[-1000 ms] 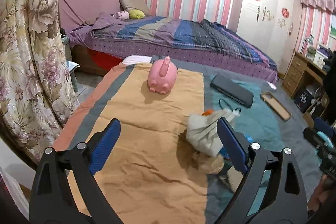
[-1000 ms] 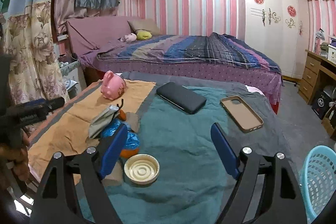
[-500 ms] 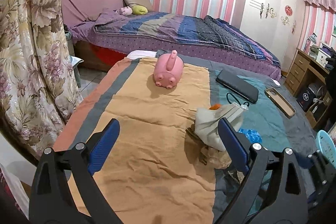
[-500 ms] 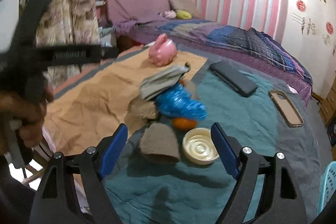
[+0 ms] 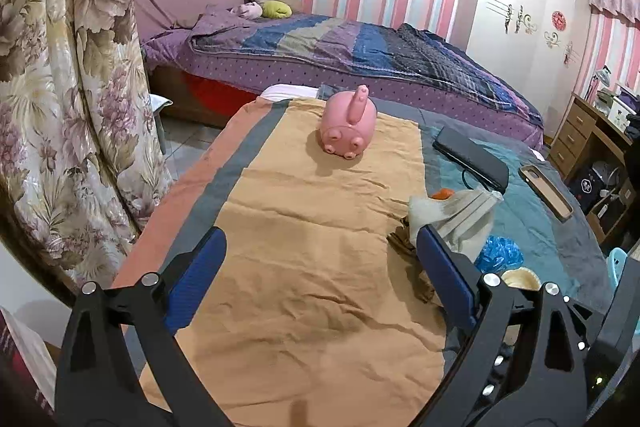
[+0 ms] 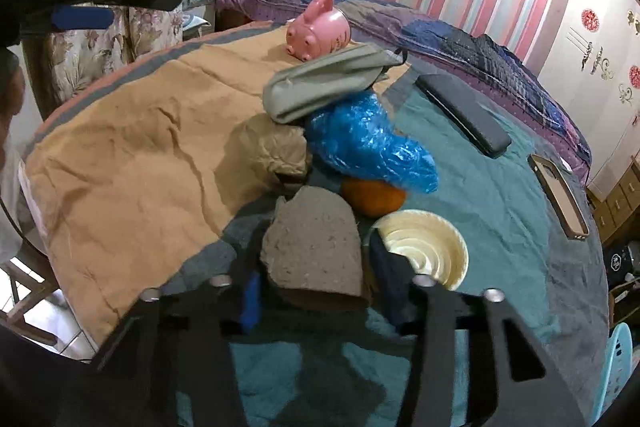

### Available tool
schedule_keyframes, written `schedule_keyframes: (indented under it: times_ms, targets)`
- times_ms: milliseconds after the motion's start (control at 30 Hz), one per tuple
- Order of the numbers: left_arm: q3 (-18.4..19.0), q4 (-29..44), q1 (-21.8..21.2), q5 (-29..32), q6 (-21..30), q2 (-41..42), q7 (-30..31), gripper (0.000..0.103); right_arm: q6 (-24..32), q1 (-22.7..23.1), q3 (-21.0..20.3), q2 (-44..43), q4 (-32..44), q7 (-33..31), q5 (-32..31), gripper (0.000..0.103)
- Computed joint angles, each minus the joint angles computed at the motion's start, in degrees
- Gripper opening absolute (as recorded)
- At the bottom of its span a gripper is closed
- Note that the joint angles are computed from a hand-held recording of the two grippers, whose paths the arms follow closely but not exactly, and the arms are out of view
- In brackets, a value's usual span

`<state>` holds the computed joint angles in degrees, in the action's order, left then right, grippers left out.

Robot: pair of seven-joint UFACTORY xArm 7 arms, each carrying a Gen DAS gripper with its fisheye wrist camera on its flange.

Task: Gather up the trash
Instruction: 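Grasp the grey felt pad with the right tool, then grasp the white round plastic lid with the left tool while the right tool holds the pad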

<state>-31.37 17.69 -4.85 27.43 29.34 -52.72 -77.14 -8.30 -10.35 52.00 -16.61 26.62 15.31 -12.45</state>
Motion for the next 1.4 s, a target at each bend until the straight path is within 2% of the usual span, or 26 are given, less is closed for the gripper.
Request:
schedule_keyframes:
  times_ms: [133, 167, 233, 300, 367, 533, 1000, 1200, 1400]
  targets:
    - [0.1, 0.0, -0.1, 0.3, -0.3, 0.5, 0.7, 0.093, -1.6, 8.7, -9.5, 0.5, -1.0, -1.1, 0.7, 0.034]
    - [0.0, 0.2, -0.1, 0.4, -0.4, 0.9, 0.9, 0.093, -2.6, 12.9, -14.0, -0.2, -1.8, -1.5, 1.1, 0.033]
    - [-0.3, 0.6, 0.1, 0.7, -0.3, 1.6, 1.1, 0.093, -3.2, 17.3, -18.6, -0.6, -2.3, -2.5, 1.8, 0.033]
    - [-0.5, 1.0, 0.0, 0.8, -0.2, 2.0, 1.1, 0.093, -3.7, 24.9, -26.7, -1.8, -3.2, -3.2, 1.9, 0.033]
    - [-0.8, 1.4, 0.0, 0.9, -0.2, 2.4, 0.9, 0.093, -3.7, 29.6, -31.8, -2.8, -3.9, -4.1, 2.4, 0.033]
    - [-2.3, 2.8, 0.8, 1.9, -0.4, 3.6, -0.4, 0.093, -3.9, 36.5, -40.3, -6.2, -5.6, -6.3, 3.2, 0.033]
    - [-8.8, 11.6, 3.5, 8.8, -2.2, 13.2, -6.2, 0.093, -3.4, 42.3, -56.9, -13.2, -8.8, -10.9, 5.5, 0.033]
    - [-12.4, 17.4, 3.6, 13.3, -1.8, 20.2, -7.2, 0.093, -3.5, 42.9, -60.8, -15.4, -10.2, -13.3, 6.5, 0.033]
    - [-11.7, 20.8, 0.7, 18.9, -3.8, 28.9, -9.5, 0.093, -3.5, 42.0, -63.3, -16.3, -10.4, -14.4, 8.0, 0.033]
